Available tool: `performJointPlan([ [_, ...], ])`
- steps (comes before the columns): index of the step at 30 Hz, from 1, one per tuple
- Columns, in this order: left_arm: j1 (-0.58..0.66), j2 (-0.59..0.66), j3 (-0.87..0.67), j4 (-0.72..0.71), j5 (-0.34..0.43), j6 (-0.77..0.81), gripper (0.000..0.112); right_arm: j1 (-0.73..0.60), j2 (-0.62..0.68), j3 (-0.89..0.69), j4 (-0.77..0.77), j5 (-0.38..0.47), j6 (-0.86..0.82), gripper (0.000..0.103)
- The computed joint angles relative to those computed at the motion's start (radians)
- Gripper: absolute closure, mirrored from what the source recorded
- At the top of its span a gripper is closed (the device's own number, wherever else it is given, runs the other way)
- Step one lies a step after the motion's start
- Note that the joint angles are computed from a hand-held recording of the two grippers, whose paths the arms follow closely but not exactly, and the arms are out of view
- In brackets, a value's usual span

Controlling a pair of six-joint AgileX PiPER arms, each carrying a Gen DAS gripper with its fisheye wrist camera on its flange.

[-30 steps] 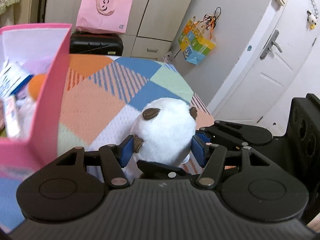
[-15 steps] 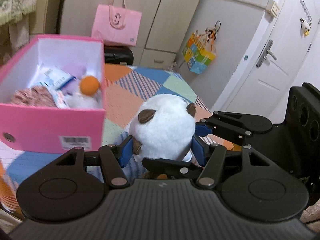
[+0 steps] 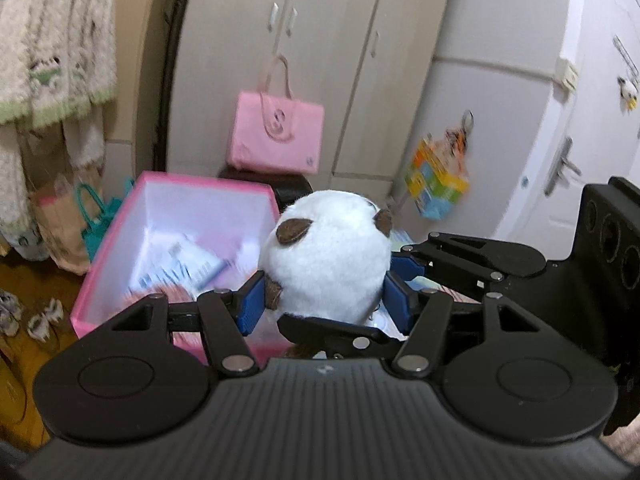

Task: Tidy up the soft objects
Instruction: 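Carry the plush toy with the left gripper over the pink box, then lower the plush toy into the box and open the left gripper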

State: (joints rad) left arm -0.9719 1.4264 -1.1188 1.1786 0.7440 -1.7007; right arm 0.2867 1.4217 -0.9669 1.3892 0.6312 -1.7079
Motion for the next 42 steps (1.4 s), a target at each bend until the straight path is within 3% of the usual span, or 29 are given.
performJointPlan([
  [4,0.095,-0.004,-0.024,-0.01,-0.056,0.031,0.052,0.02,0.092,-0.133,-0.001,0.015,-0.01,0.032],
  [11,0.311,0.042,-0.085,-0.133,-0.22,0.172,0.052,0.034,0.318,-0.464,-0.153,0.068,0.183,0.032],
  [14,0.376,0.077,-0.102,-0.188,-0.265,0.22,0.051,0.01,0.402,-0.53,-0.075,0.137,0.094,0.032],
  [17,0.443,0.114,-0.107,-0.273,-0.342,0.278,0.051,-0.009,0.486,-0.622,-0.1,0.2,0.159,0.031],
  [25,0.53,0.231,-0.151,-0.381,-0.414,0.358,0.052,0.022,0.633,-0.791,-0.243,0.165,0.306,0.031],
  [27,0.545,0.25,-0.162,-0.394,-0.41,0.379,0.051,0.029,0.67,-0.836,-0.269,0.16,0.348,0.032],
  [31,0.595,0.292,-0.212,-0.575,-0.392,0.517,0.051,0.064,0.75,-0.97,-0.388,0.163,0.473,0.032],
  [34,0.587,0.307,-0.224,-0.469,-0.347,0.404,0.05,0.072,0.815,-1.1,-0.475,0.217,0.591,0.033],
  [37,0.55,0.305,-0.212,-0.301,-0.287,0.244,0.05,0.067,0.822,-1.121,-0.501,0.237,0.641,0.032],
  [38,0.534,0.3,-0.208,-0.245,-0.26,0.195,0.049,0.062,0.802,-1.081,-0.485,0.223,0.621,0.031],
  [40,0.491,0.283,-0.189,-0.125,-0.202,0.094,0.037,0.051,0.75,-0.986,-0.46,0.193,0.57,0.03],
  [42,0.452,0.259,-0.167,-0.039,-0.151,0.03,0.035,0.046,0.687,-0.878,-0.44,0.14,0.52,0.03],
])
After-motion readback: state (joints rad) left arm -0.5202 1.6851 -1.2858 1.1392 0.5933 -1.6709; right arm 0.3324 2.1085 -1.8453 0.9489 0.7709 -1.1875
